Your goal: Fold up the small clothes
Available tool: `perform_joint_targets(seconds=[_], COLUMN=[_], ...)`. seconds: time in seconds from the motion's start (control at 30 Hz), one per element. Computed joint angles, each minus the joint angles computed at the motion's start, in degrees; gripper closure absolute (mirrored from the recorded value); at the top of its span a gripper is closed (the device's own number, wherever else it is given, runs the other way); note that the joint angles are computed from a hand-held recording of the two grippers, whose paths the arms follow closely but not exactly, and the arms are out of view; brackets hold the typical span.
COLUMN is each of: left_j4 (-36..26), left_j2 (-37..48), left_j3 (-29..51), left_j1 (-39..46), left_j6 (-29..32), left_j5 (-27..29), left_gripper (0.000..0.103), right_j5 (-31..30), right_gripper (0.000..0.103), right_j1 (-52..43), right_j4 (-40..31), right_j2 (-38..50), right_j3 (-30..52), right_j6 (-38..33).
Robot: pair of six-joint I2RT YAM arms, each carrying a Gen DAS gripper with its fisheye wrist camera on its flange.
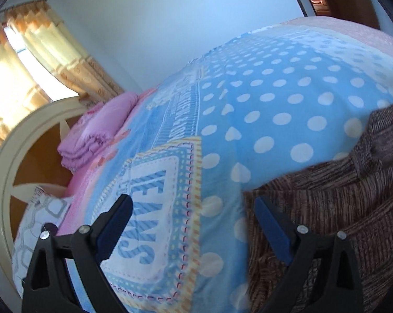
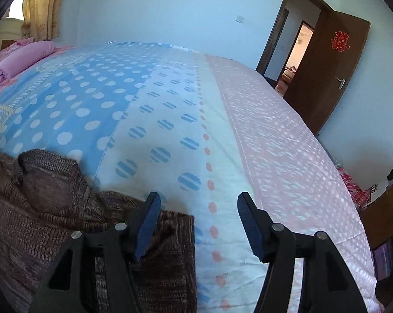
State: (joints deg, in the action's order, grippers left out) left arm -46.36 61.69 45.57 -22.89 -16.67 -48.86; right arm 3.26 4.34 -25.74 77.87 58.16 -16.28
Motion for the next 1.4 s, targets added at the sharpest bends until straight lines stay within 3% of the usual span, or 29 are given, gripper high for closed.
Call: perform_joint_targets(seconds=[0.1,0.17,0.27,0.37,0.53,0.63,0.77,0.87,1.03,1.13,1.3,1.4], left_j4=[-4.96,-11.59,-18.17,-16.52,-5.63,0.07,0.96,-3.32,-15.76,-18.31,-22.16,-26.6], left_j2=[-8.3,-12.57,-10.02,-3.63,-0.17,0.5,-2.91,-7.82,-14.05,-15.11,-14.1,-14.08], left_j3=[-1.4,-3.19,-7.07,-9.32,-4.34,-1.56,-3.1,-6.39,-8.06,-8.54,-8.92,-9.44], left_j1=[-2.59,-10.71,-23.85,-28.11,-11.66,-0.01,5.65,3.01,-8.91,-13.13,-17.96,-23.25], left_j6=[-2.1,-7.32,-17.81,-22.64,-9.71,-2.38,0.37,-3.65,-18.93,-25.24,-33.29,-40.56], left_j5=[2.67,3.49,2.4,-1.59,-6.03,-0.46,3.05,3.05,1.97,2.82,3.53,2.75], left_gripper=[0.002,0.0,0.0,0.0,0.0,0.0,0.0,0.0,0.0,0.0,0.0,0.0], right_j5=[-6.26,-8.11,2.04,12.76,20.36,20.59,16.07,8.99,-12.06,-23.8,-31.47,-31.71], right_gripper=[0.04,0.031,0.028,0.028,0.028,0.028,0.028,0.028,0.028,0.028,0.043,0.053], right_j1=[1.1,5.35,18.16,26.36,26.9,23.32,18.52,11.08,-9.02,-17.95,-29.06,-33.29], right_j4=[-6.01,-9.41,-6.66,1.2,8.35,7.56,6.32,4.04,-8.61,-18.48,-30.36,-34.14], right_j2=[-7.12,-12.16,-17.35,-13.92,-1.13,3.09,0.96,-3.35,-8.68,-10.98,-15.98,-17.57], right_j3=[-4.48,-8.07,-14.44,-16.58,-7.8,-1.47,-2.24,-5.37,-6.17,-6.24,-9.66,-12.35], right_j6=[-3.55,-6.21,-8.0,-9.16,-8.39,-4.73,-3.85,-5.18,-4.18,-7.19,-15.55,-21.68])
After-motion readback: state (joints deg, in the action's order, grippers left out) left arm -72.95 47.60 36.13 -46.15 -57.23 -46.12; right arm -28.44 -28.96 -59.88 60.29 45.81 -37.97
